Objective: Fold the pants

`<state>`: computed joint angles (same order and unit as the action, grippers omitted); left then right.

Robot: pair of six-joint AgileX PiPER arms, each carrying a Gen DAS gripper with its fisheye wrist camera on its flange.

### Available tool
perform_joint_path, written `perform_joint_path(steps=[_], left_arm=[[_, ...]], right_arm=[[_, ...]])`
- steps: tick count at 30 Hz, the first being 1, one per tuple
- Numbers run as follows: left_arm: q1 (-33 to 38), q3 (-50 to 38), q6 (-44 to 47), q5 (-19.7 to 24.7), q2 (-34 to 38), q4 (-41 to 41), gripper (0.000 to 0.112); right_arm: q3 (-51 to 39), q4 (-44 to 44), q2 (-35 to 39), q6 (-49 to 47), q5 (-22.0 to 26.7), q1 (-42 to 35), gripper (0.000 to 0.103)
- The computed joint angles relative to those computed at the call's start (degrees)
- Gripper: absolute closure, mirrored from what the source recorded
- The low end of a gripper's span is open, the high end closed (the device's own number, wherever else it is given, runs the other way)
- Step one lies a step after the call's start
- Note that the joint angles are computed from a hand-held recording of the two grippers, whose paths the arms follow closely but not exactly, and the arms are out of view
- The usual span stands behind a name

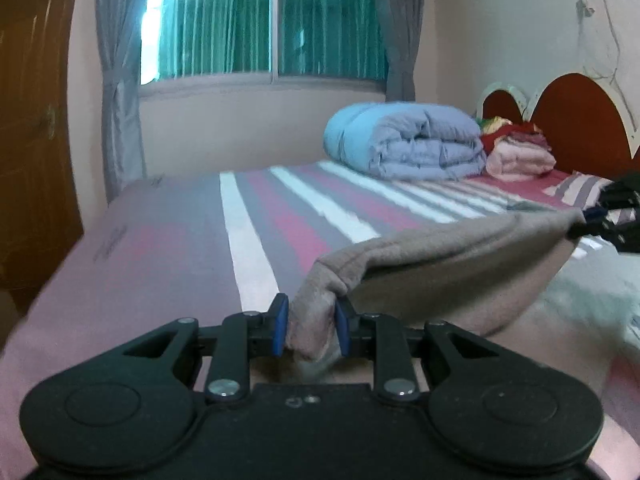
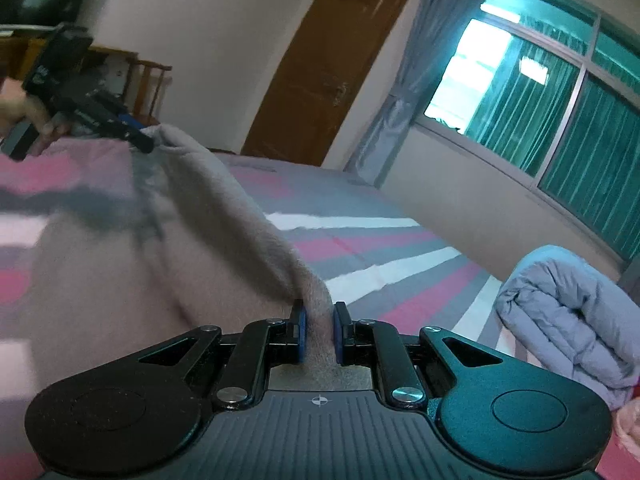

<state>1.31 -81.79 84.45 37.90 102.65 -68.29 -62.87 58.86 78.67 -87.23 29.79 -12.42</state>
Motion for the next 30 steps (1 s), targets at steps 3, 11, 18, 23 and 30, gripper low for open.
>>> perform_joint_path(steps=[3, 11, 18, 23, 30], left_arm=[[0.11, 8.41, -0.79, -2.79, -3.85, 1.16, 0.096], [-1.98, 22.74, -18.37, -15.10, -14.53, 7.99, 0.067], [-3.59, 25.43, -39.86, -14.26, -19.35, 3.80, 0.052], [-0.35, 20.39, -45.96, -5.00, -10.14, -6.60, 0.060], [-1.75, 11.14, -57.09, -4.52, -0.64, -2.06, 0.072]], right_arm=[[11.35, 0.67, -6.94, -1.45, -4.07, 2.91, 0.090], [26.94, -2.66, -20.01, 10.32, -7.04, 3.02, 0.077], [25.30, -14.71, -22.41, 38.36, -8.79, 3.30, 0.077], [20.70, -22.45, -19.25, 61.30, -5.60, 1.66, 0.077], [12.59, -16.11, -9.11, 71.15, 1.83, -2.77, 0.048]])
